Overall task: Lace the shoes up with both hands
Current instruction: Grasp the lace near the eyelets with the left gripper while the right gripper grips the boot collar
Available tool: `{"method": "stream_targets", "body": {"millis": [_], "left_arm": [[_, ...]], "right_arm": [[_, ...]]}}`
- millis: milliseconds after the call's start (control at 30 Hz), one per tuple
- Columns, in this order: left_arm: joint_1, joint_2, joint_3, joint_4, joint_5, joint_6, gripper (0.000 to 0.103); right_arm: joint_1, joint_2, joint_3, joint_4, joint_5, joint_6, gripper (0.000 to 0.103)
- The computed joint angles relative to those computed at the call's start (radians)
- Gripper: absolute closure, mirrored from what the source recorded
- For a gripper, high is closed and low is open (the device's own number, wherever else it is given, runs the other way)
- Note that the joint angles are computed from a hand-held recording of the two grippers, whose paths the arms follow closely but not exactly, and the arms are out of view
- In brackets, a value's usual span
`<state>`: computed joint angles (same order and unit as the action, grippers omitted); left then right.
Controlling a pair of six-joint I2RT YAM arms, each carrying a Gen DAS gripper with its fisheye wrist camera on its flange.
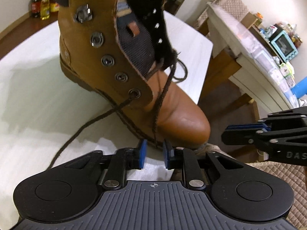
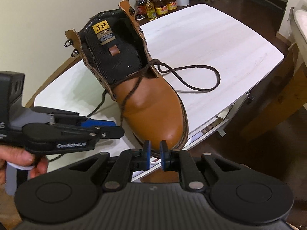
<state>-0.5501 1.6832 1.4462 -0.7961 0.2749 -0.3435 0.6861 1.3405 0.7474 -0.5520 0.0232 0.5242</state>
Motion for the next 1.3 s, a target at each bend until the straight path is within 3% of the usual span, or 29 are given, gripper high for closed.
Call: {"method": "stream_targets", "body": {"millis": [100, 200, 300, 400, 567, 800, 833, 867, 967, 1167, 1300], "left_arm": [[-0.015, -0.018, 0.016, -0.03, -0.044, 0.061, 0.101], [-0.037, -0.038, 0.054, -0.096, -0.101, 0.163, 0.101], [-0.053, -0.046, 0.099, -0.158, -0.132, 0.249, 0.101], [-0.075, -0.041, 0.148, -0.215, -0.174, 0.32, 0.101], [-0.067, -0.046, 0.173, -0.256, -0.18, 0.369, 0.101], [-0.073, -0.032, 0.195, -0.263, -0.179, 0.36, 0.101], [-0.073, -0.035, 0.191, -0.261, -0.177, 0.358, 0.101], [-0.071, -0.037, 0.189, -0.259, -0.173, 0.356, 0.101], [-0.063, -0.041, 0.194, -0.256, -0.163, 0.334, 0.1], [-0.016, -0.037, 0.225, -0.256, -0.166, 0.259, 0.099], [0.002, -0.016, 0.254, -0.27, -0.184, 0.253, 0.099]], "right_arm": [[-0.037, -0.003, -0.018, 0.046, -0.063, 0.037, 0.09], [-0.12, 0.006, -0.051, 0.139, -0.207, 0.121, 0.089], [-0.231, 0.062, -0.117, 0.331, -0.442, 0.27, 0.089], [-0.256, 0.126, -0.127, 0.434, -0.544, 0.286, 0.088], [-0.231, 0.172, -0.104, 0.481, -0.588, 0.259, 0.089], [-0.191, 0.206, -0.101, 0.529, -0.576, 0.317, 0.089], [-0.193, 0.216, -0.106, 0.55, -0.582, 0.326, 0.091], [-0.191, 0.218, -0.11, 0.561, -0.584, 0.334, 0.1], [-0.178, 0.206, -0.104, 0.554, -0.56, 0.344, 0.1], [-0.227, 0.163, -0.103, 0.626, -0.49, 0.455, 0.1], [-0.251, 0.267, -0.082, 0.758, -0.522, 0.548, 0.1]]}}
